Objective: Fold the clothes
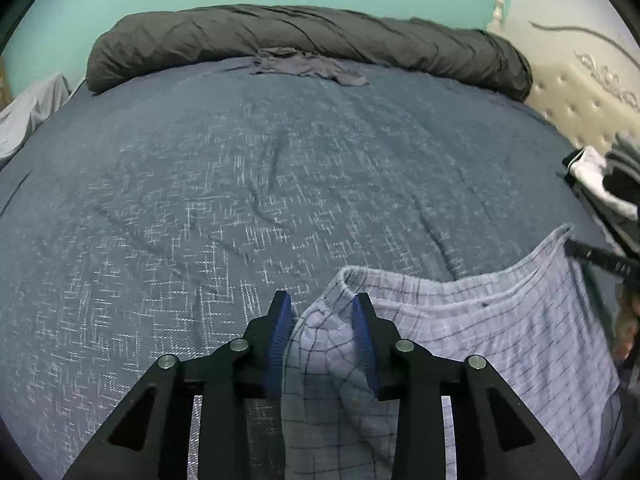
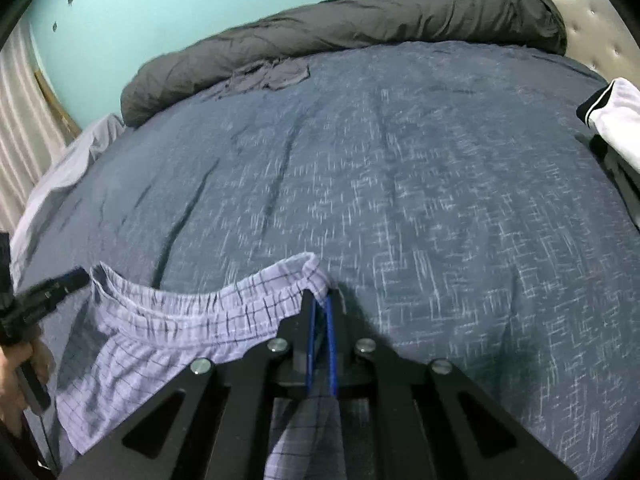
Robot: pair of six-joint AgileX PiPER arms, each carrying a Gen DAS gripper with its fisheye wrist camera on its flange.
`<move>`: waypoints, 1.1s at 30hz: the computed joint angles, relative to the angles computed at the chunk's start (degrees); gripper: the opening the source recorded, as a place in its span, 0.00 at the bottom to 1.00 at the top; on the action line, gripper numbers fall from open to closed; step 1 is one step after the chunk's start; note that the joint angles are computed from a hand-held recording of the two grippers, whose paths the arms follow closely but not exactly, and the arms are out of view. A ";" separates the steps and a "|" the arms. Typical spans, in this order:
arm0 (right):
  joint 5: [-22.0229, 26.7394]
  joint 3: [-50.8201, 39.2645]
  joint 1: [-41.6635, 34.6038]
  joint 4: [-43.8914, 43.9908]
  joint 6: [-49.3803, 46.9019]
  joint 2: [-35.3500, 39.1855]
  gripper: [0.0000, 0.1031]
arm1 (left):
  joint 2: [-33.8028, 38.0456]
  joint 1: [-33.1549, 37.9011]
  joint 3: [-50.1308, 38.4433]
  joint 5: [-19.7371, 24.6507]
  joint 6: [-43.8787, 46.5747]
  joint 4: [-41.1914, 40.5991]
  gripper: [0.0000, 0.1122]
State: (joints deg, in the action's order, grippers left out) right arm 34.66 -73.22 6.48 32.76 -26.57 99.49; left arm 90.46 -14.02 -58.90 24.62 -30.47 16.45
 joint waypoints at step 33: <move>-0.04 -6.58 0.64 3.22 -1.02 5.66 0.04 | 3.70 4.27 -5.49 -2.94 6.68 -8.95 0.09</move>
